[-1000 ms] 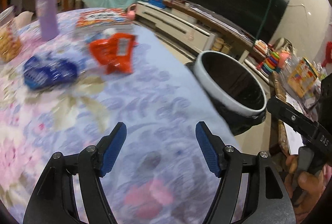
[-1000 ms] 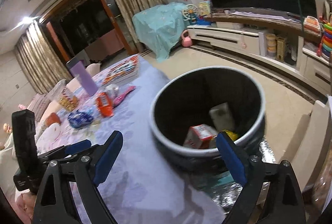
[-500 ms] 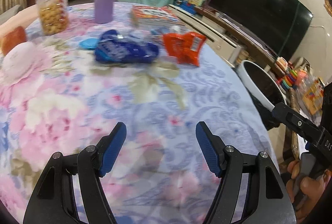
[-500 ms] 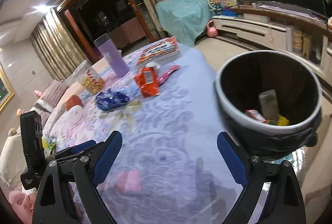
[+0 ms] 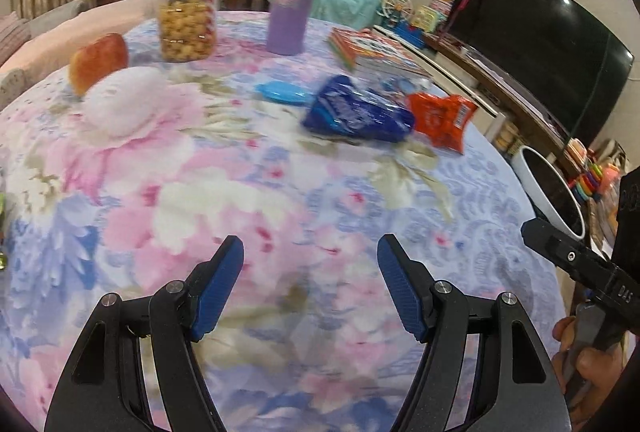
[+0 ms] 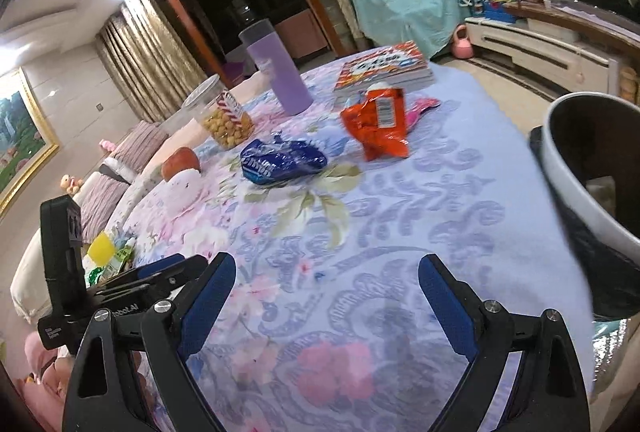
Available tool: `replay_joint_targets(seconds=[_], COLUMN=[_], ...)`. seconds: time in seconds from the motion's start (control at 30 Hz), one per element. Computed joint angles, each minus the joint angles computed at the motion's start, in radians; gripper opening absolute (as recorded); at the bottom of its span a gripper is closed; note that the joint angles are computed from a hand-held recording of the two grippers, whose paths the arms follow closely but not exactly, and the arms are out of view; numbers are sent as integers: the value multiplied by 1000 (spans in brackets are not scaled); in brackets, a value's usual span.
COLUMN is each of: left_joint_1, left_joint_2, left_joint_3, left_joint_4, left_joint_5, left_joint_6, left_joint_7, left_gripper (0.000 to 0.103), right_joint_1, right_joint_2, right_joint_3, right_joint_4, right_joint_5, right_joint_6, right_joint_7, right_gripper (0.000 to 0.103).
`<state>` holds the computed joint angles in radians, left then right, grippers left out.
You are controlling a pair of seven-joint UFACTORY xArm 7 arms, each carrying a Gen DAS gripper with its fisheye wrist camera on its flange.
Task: Collect trash
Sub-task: 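Move both tools back over the remaining items on the table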
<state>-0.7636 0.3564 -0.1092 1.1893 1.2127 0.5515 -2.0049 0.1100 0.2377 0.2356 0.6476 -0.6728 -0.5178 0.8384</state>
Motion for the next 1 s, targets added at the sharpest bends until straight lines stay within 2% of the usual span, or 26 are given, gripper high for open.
replay_joint_targets(seconds=[0.27,0.4,0.7,0.8,0.9,1.0], left_joint_1=[42,73,158,183,209,233], left_joint_2=[-55,-76,-109,-120,-125,-121], left_joint_3=[-2,-6,3,8,13,17], left_joint_4=[-85,-120,-186,-201,-204,-195], left_joint_5=[10,12,9,16,20,19], left_joint_6=[11,15,-17,-21,-26,-36], left_joint_7=[-38,-51,-67,-77,-76,-62], left_gripper=[71,73,74,74,75,75], right_joint_1=[7,-14,-54,-42,-5,-11], right_joint_2=[86,127,244,278,300,330], right_joint_3=[61,116,242,252,231,249], right_joint_4=[110,172,331,370,409,446], right_joint_5=[-13,-16,36,73,120,147], right_joint_6=[68,115,247,271,298,323], right_joint_7=[7,-4,-126,-172,-219,-267], right_gripper=[94,94,94,94,94,94])
